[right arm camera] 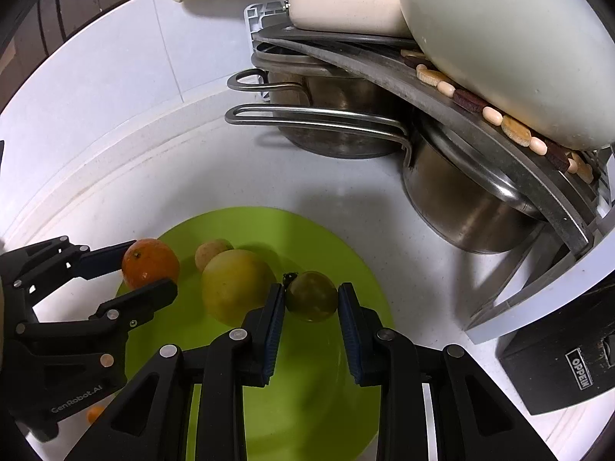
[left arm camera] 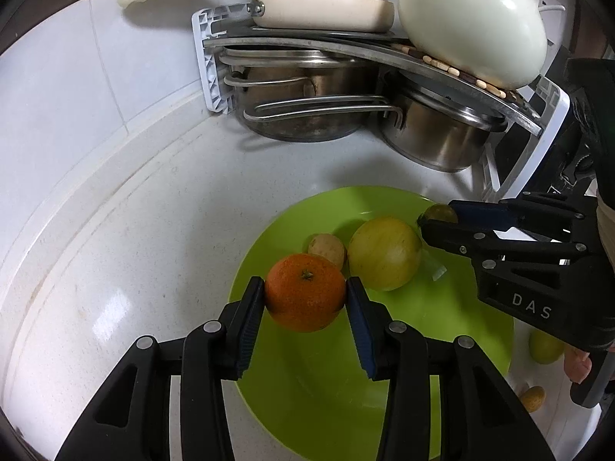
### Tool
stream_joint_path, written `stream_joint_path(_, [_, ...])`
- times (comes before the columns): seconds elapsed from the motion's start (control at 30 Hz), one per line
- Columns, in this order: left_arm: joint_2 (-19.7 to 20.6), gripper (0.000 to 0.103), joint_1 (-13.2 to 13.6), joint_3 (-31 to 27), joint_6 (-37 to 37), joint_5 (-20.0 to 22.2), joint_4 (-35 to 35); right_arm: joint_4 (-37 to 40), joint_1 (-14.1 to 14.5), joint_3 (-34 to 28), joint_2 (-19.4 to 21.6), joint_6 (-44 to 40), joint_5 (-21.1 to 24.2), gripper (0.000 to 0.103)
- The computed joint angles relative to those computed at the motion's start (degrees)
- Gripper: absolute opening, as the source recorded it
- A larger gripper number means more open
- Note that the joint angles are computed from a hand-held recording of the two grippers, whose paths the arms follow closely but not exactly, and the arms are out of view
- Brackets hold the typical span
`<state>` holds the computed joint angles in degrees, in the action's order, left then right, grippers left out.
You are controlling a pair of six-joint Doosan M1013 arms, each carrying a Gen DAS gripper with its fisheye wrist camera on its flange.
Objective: Organize fruits
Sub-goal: 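Carry the orange and green tomato with both tools over the green plate, then open both tools to drop the orange and tomato onto the plate, withdraw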
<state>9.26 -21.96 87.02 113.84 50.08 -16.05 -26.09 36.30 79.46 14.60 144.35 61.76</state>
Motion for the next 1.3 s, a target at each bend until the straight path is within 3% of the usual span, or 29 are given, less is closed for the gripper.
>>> stream_joint_path(0.13, [-0.60,0.052,0.09,0.39,0.00,-0.92,-0.14,-0.21,0.14,0.07,-0.09,0.16,0.27,0.030])
stream_joint_path(0.6, [-4.94,0.061,0.24,1.89,-0.91,-3.79,-1.26,-7.05,3.88,0.76,-3.19,5.03,0.87,0.031])
stream_joint_path(0.9, [-9.05,0.067,0.62,3.53,-0.02,-5.34,-3.43,-14.64,8.20,0.73,-5.41,9.48,2.21,0.046])
stream_joint_path(1.3, [-15.56,0.075,0.94,7.69,2.55,-8.21,-6.13,-23.85,14.56,1.89,-7.97,16.82,7.25,0.057])
